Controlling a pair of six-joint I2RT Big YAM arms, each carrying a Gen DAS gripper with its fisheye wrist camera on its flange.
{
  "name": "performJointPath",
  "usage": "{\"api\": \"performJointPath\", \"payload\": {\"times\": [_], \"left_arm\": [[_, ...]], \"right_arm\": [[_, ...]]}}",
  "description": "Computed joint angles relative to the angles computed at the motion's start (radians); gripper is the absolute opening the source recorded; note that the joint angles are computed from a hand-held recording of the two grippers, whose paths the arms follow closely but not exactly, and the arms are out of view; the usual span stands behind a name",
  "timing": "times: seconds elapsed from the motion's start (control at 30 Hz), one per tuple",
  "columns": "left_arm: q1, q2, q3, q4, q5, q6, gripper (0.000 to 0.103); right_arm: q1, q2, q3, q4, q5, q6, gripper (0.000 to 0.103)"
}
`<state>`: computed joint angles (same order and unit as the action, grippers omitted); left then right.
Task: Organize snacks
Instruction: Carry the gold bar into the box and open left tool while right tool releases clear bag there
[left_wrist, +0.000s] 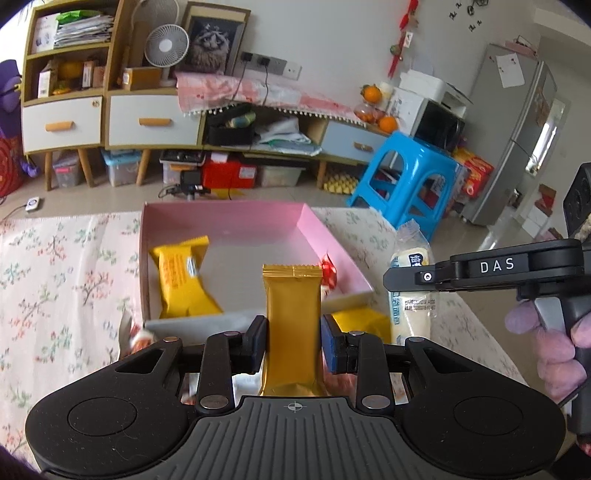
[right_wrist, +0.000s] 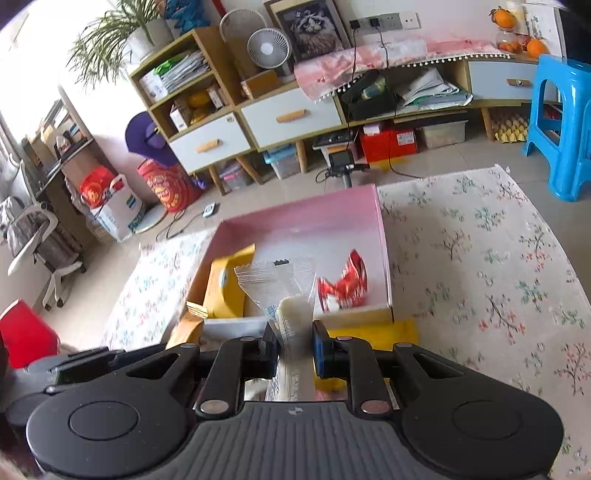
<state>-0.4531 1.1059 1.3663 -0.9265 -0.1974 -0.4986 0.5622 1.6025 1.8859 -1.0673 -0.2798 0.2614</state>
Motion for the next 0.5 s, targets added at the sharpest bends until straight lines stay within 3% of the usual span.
{"api": "performJointPath", "payload": {"times": [0.5], "left_arm": [[0.089, 0.165, 0.085, 0.044, -0.046, 0.025, 0.028]], "right_arm": [[-0.007, 0.168, 0.157, 0.099, 0.053, 0.084, 0.007]]}}
